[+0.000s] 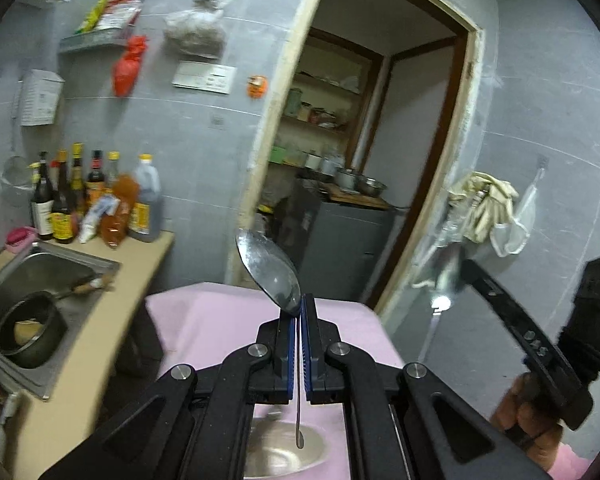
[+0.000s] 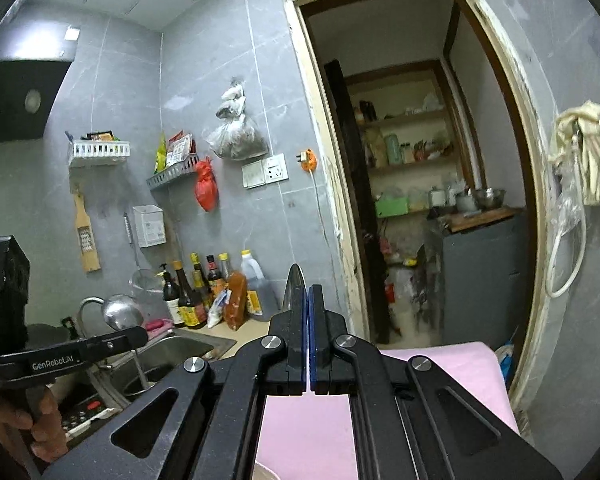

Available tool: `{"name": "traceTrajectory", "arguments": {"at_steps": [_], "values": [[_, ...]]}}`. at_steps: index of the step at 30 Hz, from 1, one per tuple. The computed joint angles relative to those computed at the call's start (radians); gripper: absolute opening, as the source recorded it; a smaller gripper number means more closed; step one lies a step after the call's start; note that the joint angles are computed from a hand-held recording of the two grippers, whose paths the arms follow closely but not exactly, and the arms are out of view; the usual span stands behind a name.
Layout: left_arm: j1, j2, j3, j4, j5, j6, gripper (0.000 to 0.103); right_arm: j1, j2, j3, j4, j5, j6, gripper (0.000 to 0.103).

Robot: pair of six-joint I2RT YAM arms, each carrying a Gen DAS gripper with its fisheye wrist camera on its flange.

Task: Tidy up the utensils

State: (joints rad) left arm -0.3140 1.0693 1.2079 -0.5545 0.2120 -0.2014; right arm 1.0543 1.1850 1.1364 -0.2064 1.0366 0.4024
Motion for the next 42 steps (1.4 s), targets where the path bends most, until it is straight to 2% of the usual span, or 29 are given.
{"name": "traceTrajectory", "arguments": {"at_steps": [2,6,10,13,17,23,26,30,36,42], "values": [[0.097,-0.016,-0.043,0.029,0.067,0.038,0.003,0.042,0.065,0.023,0.022,0.087,-0.019,0.001],[0.222,-0.022,-0.136,0.103,0.159,0.083,0.003,0.089,0.211,0.113,-0.034,0.217,-0.012,0.001],[0.276,-0.014,-0.241,0.213,0.206,0.108,0.003,0.120,0.346,0.242,-0.230,0.308,0.092,0.001],[0.286,0.006,-0.301,0.282,0.224,0.119,0.003,0.129,0.430,0.322,-0.398,0.323,0.203,0.001],[0.263,0.008,-0.403,0.386,0.208,0.125,0.003,0.135,0.520,0.386,-0.537,0.315,0.301,0.001],[0.189,0.018,-0.512,0.488,0.130,0.172,0.003,0.138,0.574,0.389,-0.581,0.262,0.363,0.001],[0.176,0.031,-0.520,0.471,0.122,0.184,0.003,0.142,0.583,0.381,-0.614,0.226,0.418,0.001],[0.185,0.035,-0.512,0.415,0.143,0.205,0.003,0.143,0.547,0.328,-0.585,0.159,0.450,0.001],[0.212,0.065,-0.457,0.288,0.191,0.235,0.003,0.140,0.441,0.184,-0.448,0.045,0.448,0.003],[0.241,0.068,-0.407,0.165,0.222,0.239,0.008,0.128,0.339,0.079,-0.387,-0.011,0.502,0.005]]}}
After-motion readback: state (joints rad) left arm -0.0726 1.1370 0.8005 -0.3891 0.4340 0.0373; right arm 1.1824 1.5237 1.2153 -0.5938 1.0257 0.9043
